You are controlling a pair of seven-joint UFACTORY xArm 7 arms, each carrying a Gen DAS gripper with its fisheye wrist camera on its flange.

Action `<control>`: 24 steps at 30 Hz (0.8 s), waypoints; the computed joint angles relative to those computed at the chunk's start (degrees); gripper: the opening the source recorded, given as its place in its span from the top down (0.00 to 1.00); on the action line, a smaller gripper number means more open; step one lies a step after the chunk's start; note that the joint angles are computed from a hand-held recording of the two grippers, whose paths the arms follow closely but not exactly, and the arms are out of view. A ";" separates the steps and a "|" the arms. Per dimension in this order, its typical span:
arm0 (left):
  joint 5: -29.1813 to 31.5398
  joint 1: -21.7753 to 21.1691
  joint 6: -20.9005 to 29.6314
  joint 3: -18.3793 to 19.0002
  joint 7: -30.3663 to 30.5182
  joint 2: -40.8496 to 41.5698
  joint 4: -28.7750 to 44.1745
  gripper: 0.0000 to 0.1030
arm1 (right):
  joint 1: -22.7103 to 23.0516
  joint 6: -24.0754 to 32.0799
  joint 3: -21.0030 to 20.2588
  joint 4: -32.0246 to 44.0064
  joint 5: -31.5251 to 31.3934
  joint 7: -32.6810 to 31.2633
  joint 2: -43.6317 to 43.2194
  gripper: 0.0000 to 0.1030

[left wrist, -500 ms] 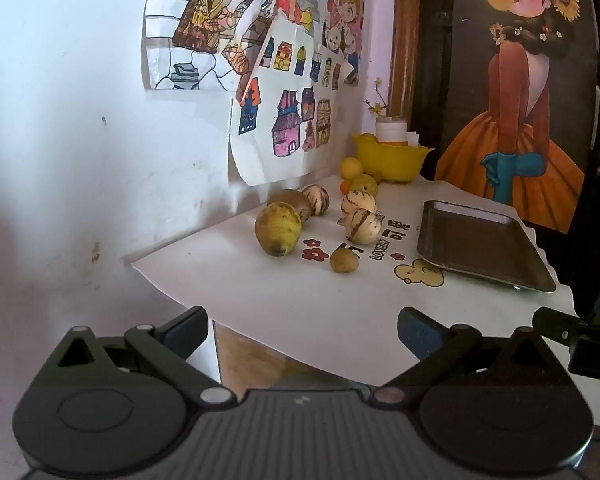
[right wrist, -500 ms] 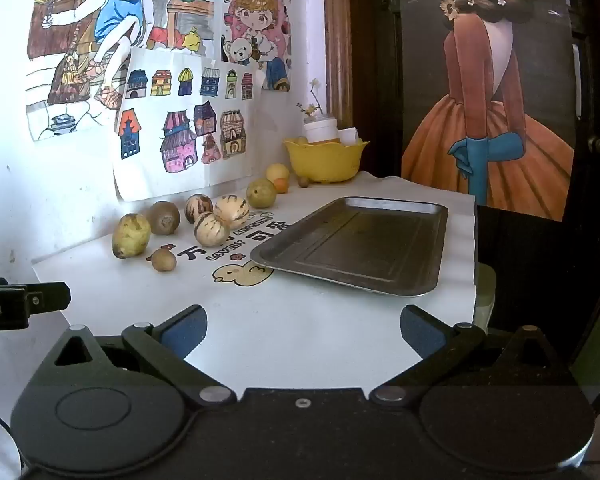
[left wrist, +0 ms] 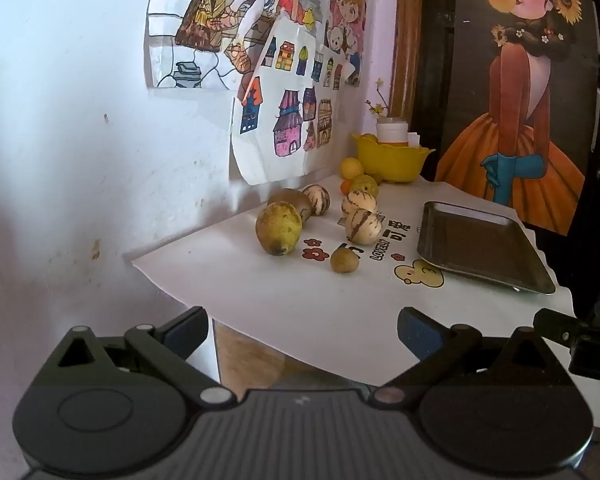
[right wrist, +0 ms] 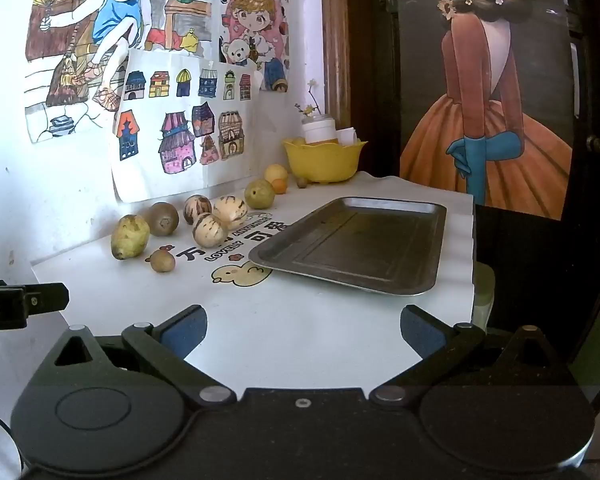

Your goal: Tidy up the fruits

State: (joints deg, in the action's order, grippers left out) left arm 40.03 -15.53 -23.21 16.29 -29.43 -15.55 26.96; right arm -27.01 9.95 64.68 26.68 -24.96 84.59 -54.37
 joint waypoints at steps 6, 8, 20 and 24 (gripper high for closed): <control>0.73 0.01 -0.06 0.19 -0.70 0.08 0.13 0.00 | 0.05 0.01 -0.06 0.00 -0.10 0.07 0.04 0.00; 0.68 0.20 -0.09 0.01 -0.64 0.09 0.13 0.00 | 0.05 0.01 -0.07 0.00 -0.13 0.08 0.05 0.00; 0.98 0.37 -0.08 -0.10 -0.90 0.12 0.19 0.00 | -0.03 -0.07 0.02 -0.02 -0.17 0.23 0.11 0.00; 0.88 0.44 0.00 -0.24 -0.88 0.11 0.20 0.00 | -0.05 -0.08 0.07 -0.01 -0.17 0.25 0.15 0.00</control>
State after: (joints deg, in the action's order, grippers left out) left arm 40.91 -15.09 -23.21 16.05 -30.31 -15.44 27.16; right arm -27.06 9.88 64.75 26.67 -25.12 84.84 -54.23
